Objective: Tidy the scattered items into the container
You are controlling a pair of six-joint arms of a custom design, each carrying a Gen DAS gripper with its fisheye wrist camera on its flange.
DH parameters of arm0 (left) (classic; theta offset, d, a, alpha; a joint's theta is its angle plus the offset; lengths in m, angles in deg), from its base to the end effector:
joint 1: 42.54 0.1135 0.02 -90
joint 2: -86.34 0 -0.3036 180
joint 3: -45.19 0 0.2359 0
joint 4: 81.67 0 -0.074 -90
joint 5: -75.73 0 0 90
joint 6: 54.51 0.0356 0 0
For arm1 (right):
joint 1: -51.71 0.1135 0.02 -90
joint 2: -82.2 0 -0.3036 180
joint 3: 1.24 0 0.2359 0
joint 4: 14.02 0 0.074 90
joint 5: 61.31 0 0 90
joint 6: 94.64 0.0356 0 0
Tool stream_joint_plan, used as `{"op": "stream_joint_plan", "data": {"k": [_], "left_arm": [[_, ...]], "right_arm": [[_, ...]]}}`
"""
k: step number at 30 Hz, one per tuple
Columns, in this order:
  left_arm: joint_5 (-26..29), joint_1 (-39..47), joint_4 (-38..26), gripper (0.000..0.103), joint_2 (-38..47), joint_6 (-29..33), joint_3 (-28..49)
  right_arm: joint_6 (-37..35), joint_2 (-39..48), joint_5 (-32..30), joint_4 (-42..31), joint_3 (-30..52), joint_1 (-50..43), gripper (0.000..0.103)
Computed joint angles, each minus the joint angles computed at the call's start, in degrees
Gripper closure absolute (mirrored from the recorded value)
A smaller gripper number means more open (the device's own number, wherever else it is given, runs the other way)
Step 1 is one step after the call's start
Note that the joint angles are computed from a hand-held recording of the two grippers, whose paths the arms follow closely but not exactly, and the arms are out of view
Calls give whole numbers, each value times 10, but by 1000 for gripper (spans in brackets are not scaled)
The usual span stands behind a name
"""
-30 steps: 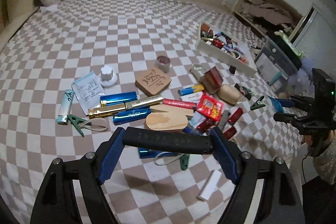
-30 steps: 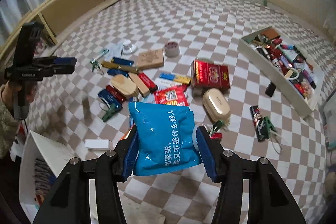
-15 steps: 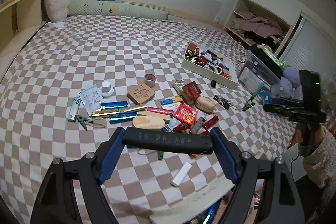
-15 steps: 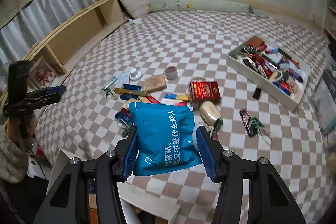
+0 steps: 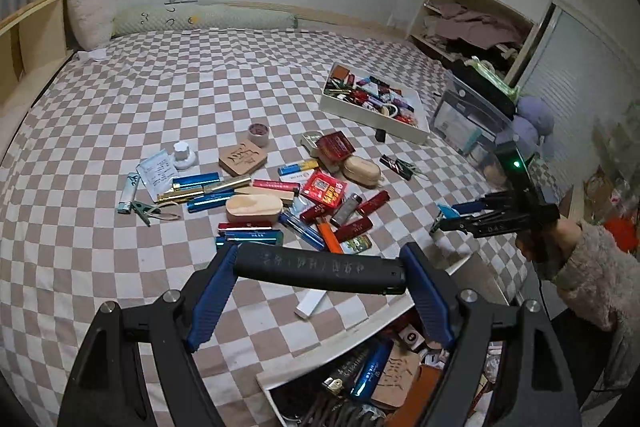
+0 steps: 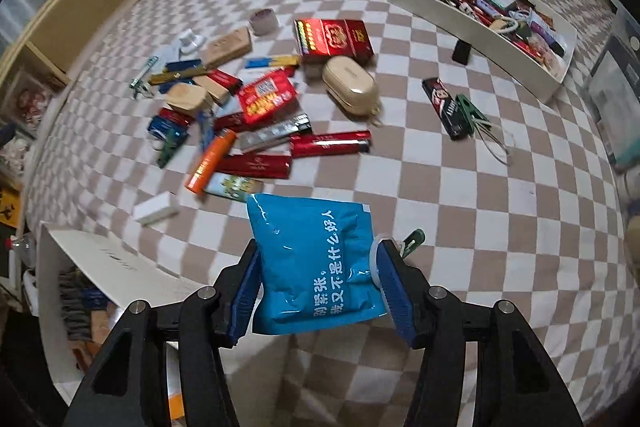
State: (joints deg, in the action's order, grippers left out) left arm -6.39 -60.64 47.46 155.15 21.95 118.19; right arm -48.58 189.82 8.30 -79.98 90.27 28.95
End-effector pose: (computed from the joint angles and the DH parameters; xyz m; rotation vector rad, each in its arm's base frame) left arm 0.2081 -0.0731 0.3343 0.1622 2.4124 -0.4218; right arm 0.3306 -0.1253 0.2311 -0.5518 2.7603 0.3156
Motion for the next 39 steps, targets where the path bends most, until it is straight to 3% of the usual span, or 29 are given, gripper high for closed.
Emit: {"op": "stream_joint_plan", "data": {"k": [1, 2, 3, 12, 22, 26, 29, 31, 32, 33, 39], "left_arm": [[-1, -3, 0, 21, 2, -1, 0], [0, -5, -1, 21, 4, -1, 1], [1, -6, 0, 21, 6, -2, 0], [1, -18, 9, 21, 22, -6, -11], [15, -10, 16, 21, 39, -6, -16], [16, -11, 16, 21, 45, -9, -13], [13, -14, 12, 21, 47, -9, -11], [14, -15, 10, 21, 46, -9, -10], [14, -16, 8, 21, 44, -9, -10], [14, -17, 7, 21, 42, -10, -10], [9, -35, -2, 21, 28, -17, -7]], "right_arm": [[2, 2, -1, 6, -2, 0, 30], [7, 2, -5, 12, -4, -1, 12], [10, 5, -7, 10, -2, 0, 5], [3, 68, -41, -106, 61, 1, 5], [37, 127, 43, -51, 53, 19, 5], [45, 133, 74, -13, 36, 39, 17], [51, 140, 100, 15, 23, 52, 19], [43, 133, 117, 42, 5, 58, 27], [36, 126, 128, 60, -7, 61, 42], [30, 120, 133, 69, -12, 61, 45], [21, 111, 106, 44, 15, 33, 48]]}}
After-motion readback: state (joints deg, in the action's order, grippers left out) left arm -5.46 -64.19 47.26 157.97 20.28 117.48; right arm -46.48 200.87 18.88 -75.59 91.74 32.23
